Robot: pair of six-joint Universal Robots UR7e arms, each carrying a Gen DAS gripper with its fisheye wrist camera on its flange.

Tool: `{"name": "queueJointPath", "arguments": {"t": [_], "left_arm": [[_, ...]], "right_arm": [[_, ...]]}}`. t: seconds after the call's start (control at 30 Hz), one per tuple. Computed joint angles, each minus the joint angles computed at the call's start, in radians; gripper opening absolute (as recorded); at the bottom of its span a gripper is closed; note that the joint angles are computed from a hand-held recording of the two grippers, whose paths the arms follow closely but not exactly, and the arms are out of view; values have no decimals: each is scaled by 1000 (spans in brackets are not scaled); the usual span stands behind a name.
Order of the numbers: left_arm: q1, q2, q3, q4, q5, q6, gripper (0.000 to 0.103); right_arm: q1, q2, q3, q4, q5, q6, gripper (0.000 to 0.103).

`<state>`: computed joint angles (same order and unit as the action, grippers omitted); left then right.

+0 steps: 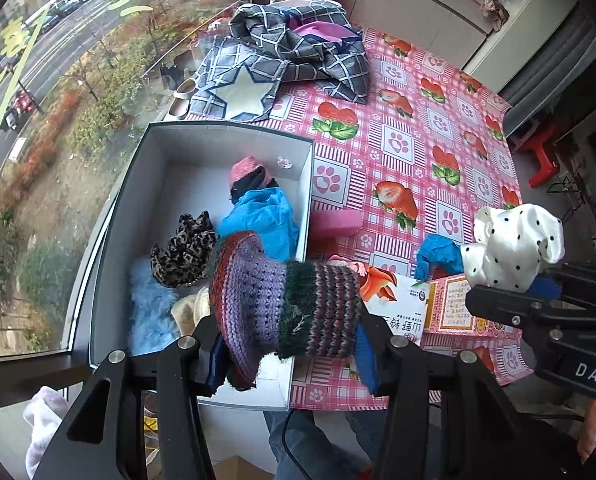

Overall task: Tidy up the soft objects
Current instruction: 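Lift the knit sock and polka-dot scrunchie and carry them toward the white box, then lower the knit sock with the left tool while the right tool lowers the scrunchie into the box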

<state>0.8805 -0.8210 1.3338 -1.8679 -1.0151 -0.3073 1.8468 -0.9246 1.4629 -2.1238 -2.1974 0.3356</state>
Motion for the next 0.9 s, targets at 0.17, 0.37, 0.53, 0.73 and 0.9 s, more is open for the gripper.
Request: {"name": "queueJointPath", "arguments": {"t": [0.17,0.37,0.53,0.73,0.9], "left_arm": [[5,-12,5,2,9,-10,54],[16,-26,12,9,19,-28,54],[23,-39,18,11,28,-41,54],[35,-50,18,19,42,-69,54],[43,-59,21,22,50,-87,54]], "right_arm": [[3,20,-21,9,7,-8,29],[10,46,-49,20,13,-23,29],[13,71,-77,33,17,-36,29],[18,99,-111,53,23,-49,29],[22,123,-142,73,28,-62,29]]}}
